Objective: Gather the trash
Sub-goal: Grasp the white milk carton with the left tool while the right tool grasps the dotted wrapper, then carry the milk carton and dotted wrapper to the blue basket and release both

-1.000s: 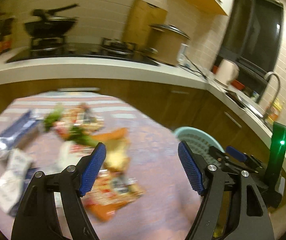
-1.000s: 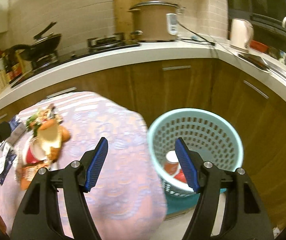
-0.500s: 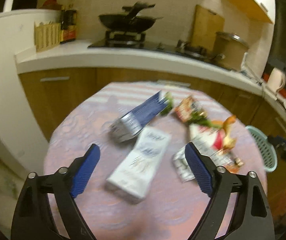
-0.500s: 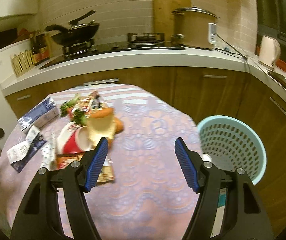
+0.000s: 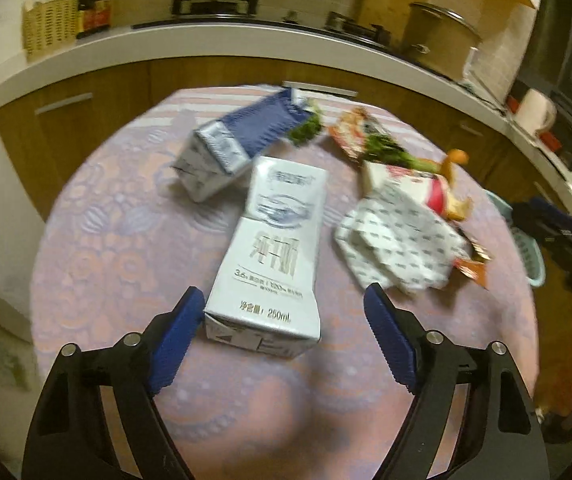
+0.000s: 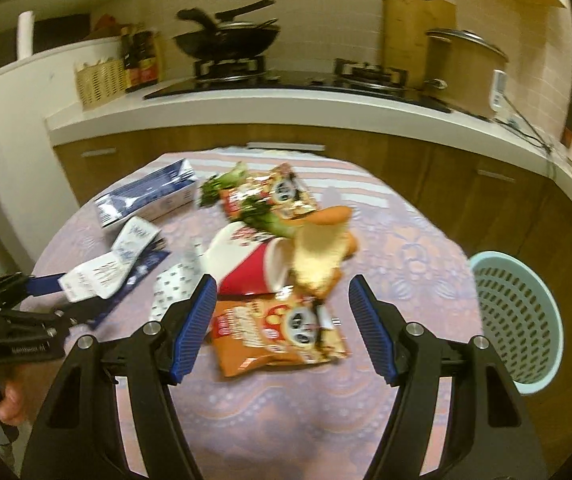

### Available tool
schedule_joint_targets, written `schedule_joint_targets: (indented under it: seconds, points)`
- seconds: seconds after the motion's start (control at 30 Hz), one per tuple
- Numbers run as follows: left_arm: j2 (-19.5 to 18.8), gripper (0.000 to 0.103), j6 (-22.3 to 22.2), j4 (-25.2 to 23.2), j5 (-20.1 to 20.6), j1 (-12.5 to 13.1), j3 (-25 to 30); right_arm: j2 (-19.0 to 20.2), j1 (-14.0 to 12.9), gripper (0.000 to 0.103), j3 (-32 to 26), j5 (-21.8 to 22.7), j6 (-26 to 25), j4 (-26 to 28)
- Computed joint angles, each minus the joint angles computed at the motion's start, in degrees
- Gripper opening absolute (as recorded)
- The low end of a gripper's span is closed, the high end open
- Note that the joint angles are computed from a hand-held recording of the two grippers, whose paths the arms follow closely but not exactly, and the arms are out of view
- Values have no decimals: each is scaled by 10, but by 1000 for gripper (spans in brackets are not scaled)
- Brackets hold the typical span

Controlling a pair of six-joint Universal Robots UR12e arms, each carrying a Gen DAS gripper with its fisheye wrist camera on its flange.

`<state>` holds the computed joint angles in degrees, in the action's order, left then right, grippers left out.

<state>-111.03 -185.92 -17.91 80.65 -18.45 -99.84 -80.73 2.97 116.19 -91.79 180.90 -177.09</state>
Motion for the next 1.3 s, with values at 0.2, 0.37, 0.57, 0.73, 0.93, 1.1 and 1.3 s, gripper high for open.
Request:
schedule_joint_targets:
  seconds: [0.2, 0.37, 0.57, 0.73, 0.93, 1.1, 1.3]
  points:
    - [-11, 76, 10, -7, 57, -15, 13, 18, 6, 65, -19, 20, -1, 29]
    - [-22, 54, 8, -30, 74, -18, 27, 30, 10, 65, -31, 23, -2, 51]
    - [-16, 54, 5, 1, 65, -16, 11, 39, 6, 64, -39, 34, 3, 73]
    - [-9, 54, -3, 12, 52, -14, 5, 48, 1, 48, -50, 77, 7, 102]
    - [-1, 54, -6, 22, 41, -12, -3, 52, 0, 8, -52, 105, 4, 100]
    - [5, 54, -4, 40, 35, -15, -6, 34, 0, 4, -39, 104, 2, 59]
    - [10, 54, -12, 63, 32, -21, -3, 15, -7, 4, -30, 93, 12, 24]
